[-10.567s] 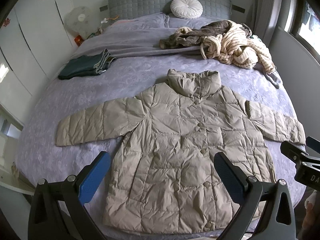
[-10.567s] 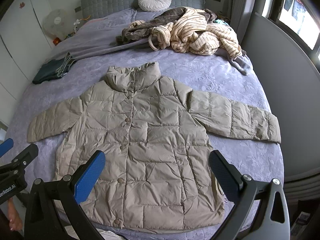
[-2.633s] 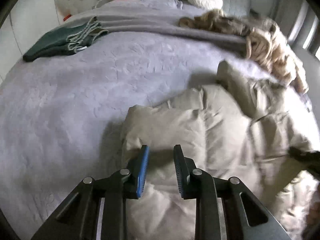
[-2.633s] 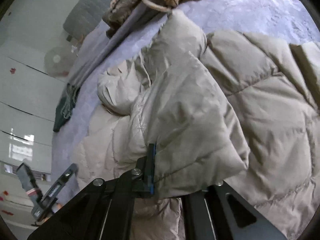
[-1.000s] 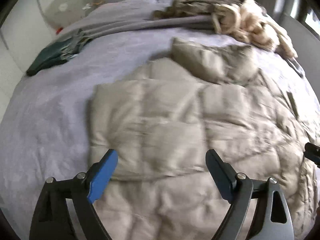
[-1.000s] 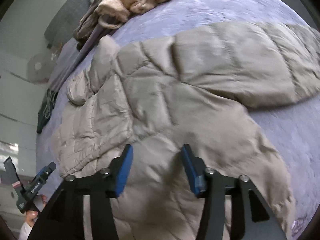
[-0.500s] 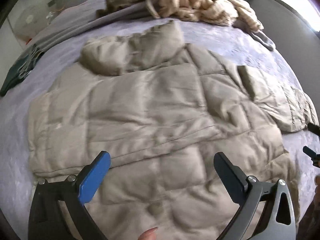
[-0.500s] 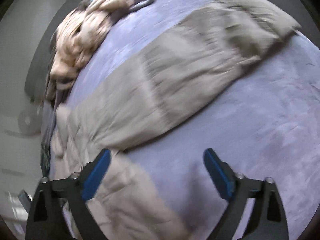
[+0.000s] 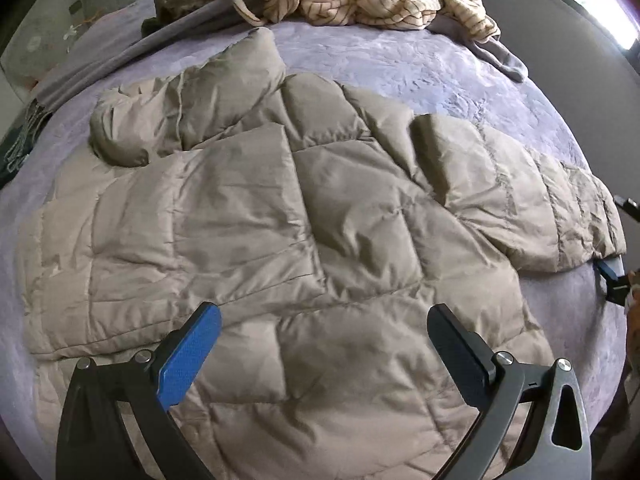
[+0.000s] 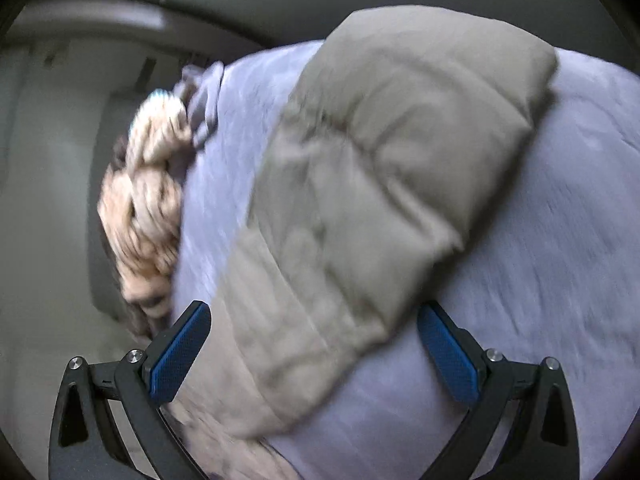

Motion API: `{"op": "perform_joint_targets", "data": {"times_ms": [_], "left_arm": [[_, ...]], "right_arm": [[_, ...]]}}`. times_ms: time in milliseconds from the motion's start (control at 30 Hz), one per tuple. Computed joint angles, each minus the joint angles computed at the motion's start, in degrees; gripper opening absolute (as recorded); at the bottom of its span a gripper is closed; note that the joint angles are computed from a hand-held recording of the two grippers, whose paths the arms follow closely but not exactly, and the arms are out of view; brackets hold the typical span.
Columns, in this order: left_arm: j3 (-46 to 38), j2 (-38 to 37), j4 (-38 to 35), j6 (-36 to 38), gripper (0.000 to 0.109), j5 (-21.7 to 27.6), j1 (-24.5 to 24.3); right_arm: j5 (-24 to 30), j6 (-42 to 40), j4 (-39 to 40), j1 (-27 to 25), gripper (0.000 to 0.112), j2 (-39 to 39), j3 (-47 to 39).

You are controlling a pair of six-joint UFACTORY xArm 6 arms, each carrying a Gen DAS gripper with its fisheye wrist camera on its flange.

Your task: Fold large clothes

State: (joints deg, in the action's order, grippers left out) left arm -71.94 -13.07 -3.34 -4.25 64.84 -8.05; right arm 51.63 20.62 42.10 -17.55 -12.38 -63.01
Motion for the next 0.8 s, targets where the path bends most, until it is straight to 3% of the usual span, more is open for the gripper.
{"op": "perform_joint_targets", "data": {"times_ms": [133, 200, 267, 333, 533, 733, 800], "left_arm": [[-0.42, 0.1, 0.14, -0.86, 0.103, -0.81, -0.3], [-0.67, 0.12, 0.39, -1.27, 0.103, -1.3, -0.11], [-0.63, -0.06, 0.38, -1.3, 0.103, -1.83, 0.41], [-0.59, -0.26, 0.81, -1.29, 0.103, -2.27, 1.03], [-0.36, -0.83, 1.95, -0.32, 0.103, -3.22, 4.79], [-0.32, -0.9, 2.01, 1.13, 0.103, -4.18, 10.32], [-0.33, -0.91, 2.07, 1.75, 0.103, -4.8, 12.55]], "right_arm": [[-3.32, -0.62, 8.71, -0.59, 0.101, 3.31, -1.1], [-3.83, 0.2, 12.13, -0.53, 0.088, 4.22, -1.24], [-2.22, 0.29, 15.4, -0.66, 0.026, 5.43, -1.82], [-1.25, 0.11, 16.25, -0.41, 0.005, 6.03, -2.39], [-2.11, -2.45, 14.66, 3.8, 0.005, 8.15, -9.27], [1.18, -5.88, 5.09, 13.99, 0.005, 15.41, -26.56], [2.99, -6.91, -1.54, 19.47, 0.005, 20.36, -35.71]]}}
